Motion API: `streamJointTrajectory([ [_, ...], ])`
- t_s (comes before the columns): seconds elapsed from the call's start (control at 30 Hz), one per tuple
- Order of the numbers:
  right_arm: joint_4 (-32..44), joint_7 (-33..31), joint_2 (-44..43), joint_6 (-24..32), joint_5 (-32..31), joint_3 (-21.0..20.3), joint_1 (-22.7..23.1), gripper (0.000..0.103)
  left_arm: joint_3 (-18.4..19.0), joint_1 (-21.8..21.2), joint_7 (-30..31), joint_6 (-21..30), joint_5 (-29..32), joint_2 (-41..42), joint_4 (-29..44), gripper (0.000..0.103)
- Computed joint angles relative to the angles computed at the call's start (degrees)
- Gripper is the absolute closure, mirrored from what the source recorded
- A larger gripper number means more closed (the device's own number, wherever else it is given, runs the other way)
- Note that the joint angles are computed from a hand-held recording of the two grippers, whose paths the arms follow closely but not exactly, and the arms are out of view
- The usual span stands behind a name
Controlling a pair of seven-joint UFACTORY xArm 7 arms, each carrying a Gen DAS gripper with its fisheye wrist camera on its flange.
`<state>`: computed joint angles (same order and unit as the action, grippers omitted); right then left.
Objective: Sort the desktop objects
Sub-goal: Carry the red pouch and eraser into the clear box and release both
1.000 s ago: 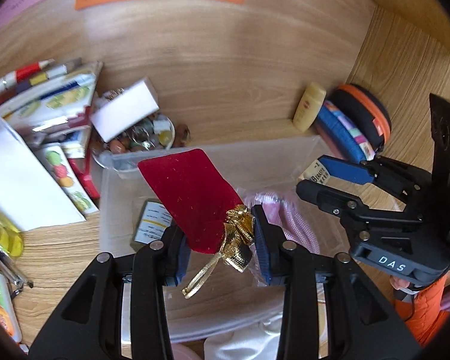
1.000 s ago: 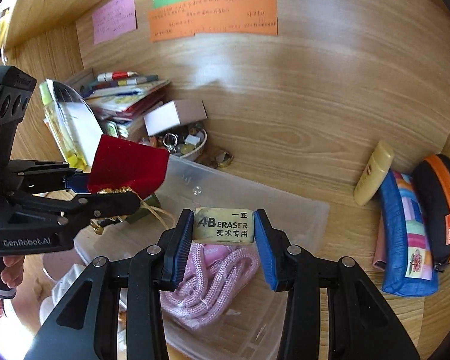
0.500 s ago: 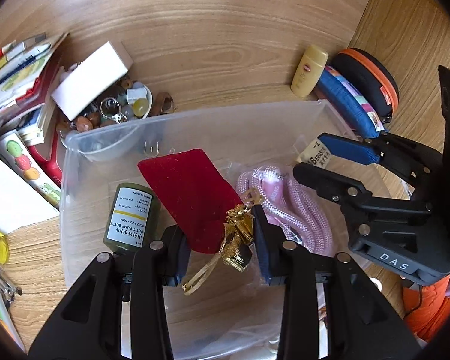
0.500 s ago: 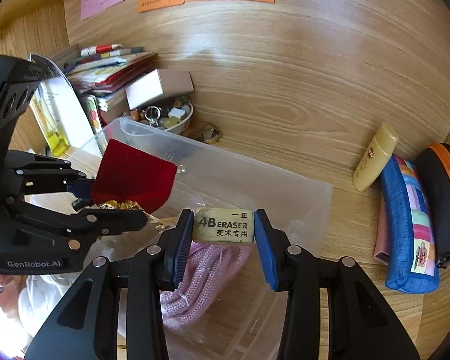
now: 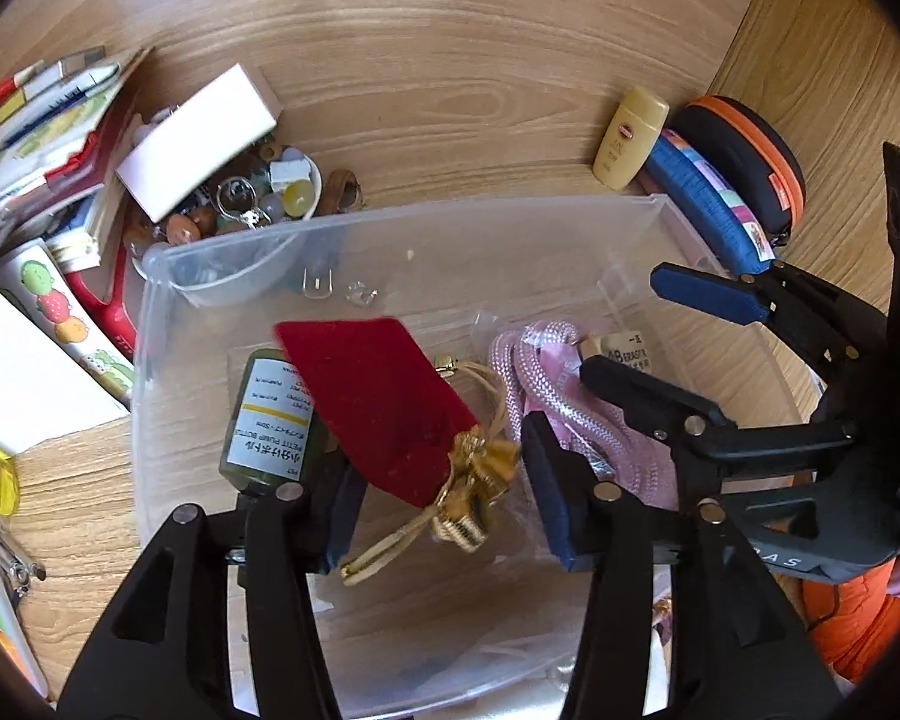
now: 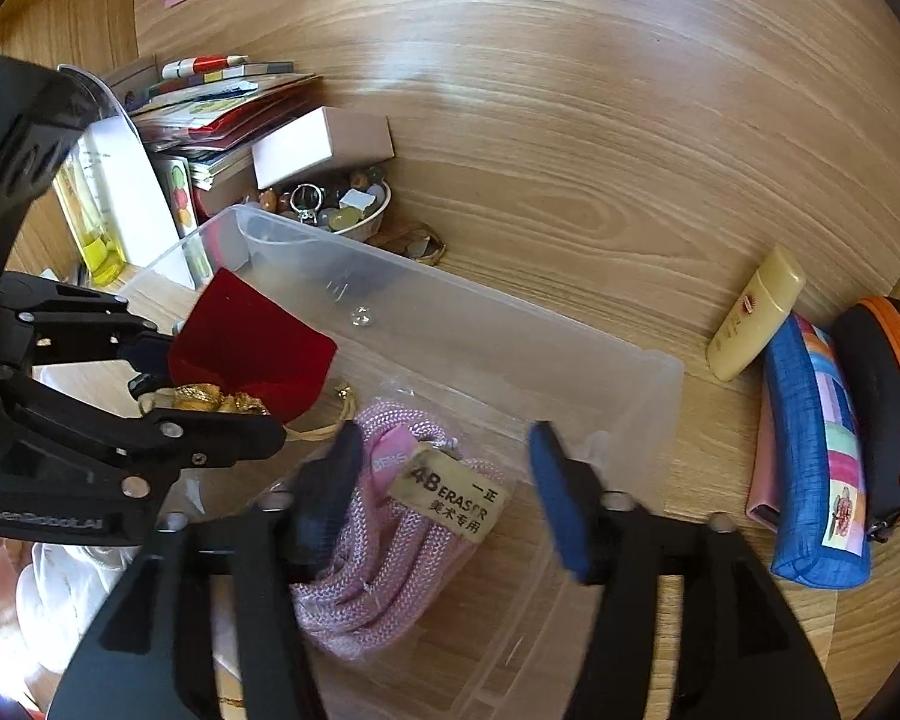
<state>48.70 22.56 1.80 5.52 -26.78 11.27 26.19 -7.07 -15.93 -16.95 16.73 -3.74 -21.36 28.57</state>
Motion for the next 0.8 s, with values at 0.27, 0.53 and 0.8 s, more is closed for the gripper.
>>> streamJointTrajectory([
  [0.27,-0.71,5.68,-1.60,-1.51,-5.97,-0.04,-0.76,0.033,-3.29,2.91,-4.32,0.23,4.32,-5.85,-2.04,0.030],
  [0.53,-1.49,16.22,-5.45,-2.18,-15.35,3.12,-5.31,0.019,-4.33,3.90,-7.88,2.44,6.97,-13.34,-4.28,0.015],
  [0.8,-4.71,14.94,-11.65,-1.09,-10.87,4.74,-6.93,0.013,-6.89,4.84,-12.51,4.27,8.63,-23.47,-7.61,0.011],
])
